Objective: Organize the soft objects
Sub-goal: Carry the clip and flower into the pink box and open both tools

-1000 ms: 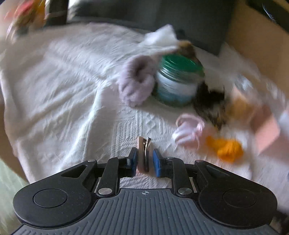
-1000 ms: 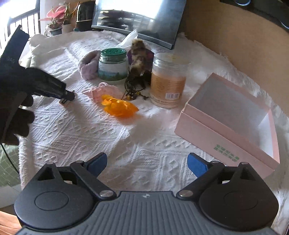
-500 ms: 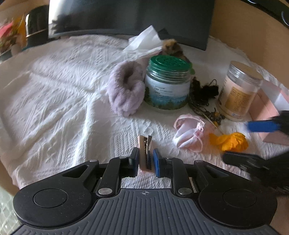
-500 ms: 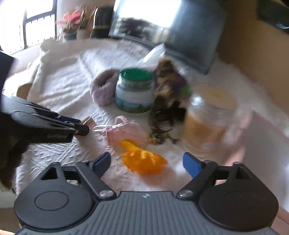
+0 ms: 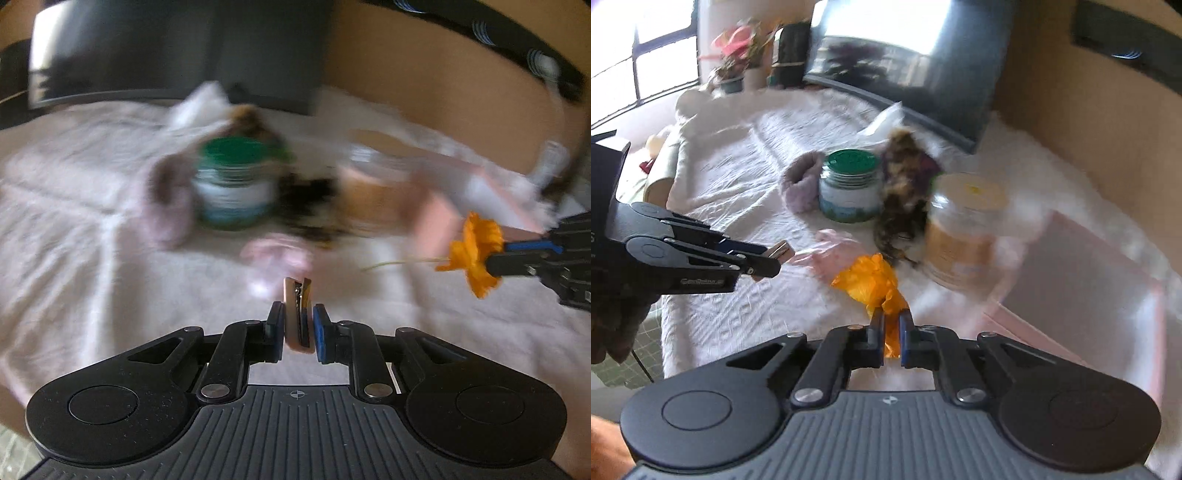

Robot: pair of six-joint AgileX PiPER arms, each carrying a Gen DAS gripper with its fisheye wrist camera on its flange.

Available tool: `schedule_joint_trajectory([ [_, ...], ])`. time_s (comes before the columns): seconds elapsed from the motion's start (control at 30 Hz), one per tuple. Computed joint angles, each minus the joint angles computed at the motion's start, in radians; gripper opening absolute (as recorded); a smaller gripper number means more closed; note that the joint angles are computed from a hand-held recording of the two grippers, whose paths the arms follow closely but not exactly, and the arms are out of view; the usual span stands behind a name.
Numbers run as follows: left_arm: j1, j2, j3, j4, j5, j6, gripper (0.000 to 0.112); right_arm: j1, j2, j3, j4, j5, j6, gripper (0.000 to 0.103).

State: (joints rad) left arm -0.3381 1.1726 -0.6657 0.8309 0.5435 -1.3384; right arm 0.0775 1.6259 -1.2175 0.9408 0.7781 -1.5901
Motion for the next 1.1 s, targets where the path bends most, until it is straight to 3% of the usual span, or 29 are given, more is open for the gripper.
schedule_joint_trajectory([
  [0.17, -0.079, 0.081, -0.093, -0.23, -0.074, 0.228, 0.019, -0.193, -0.065, 0.048, 0.029, 0.064, -0.044, 0.007],
  [0.37, -0.128, 0.212, -0.243, -0.368, -0.142, 0.442, 0.019, -0.381, -0.095, 0.043, 0.1, 0.111, -0.059, 0.005],
  [0.7, -0.025, 0.4, -0.59, -0.633, -0.177, 0.828, 0.019, -0.393, -0.083, -0.074, 0.277, 0.051, -0.034, 0.005],
  [0.9, 0.086, 0.562, -0.893, -0.873, -0.11, 1.144, 0.02, -0.254, 0.03, -0.317, 0.263, -0.09, 0.124, 0.005],
  [1.03, 0.191, 0.714, -1.159, -1.188, 0.009, 1.419, 0.02, -0.172, 0.155, -0.514, 0.179, -0.169, 0.276, 0.005],
  [1.1, 0.258, 0.823, -1.312, -1.385, 0.133, 1.496, 0.02, -0.148, 0.228, -0.606, 0.1, -0.177, 0.378, 0.006],
])
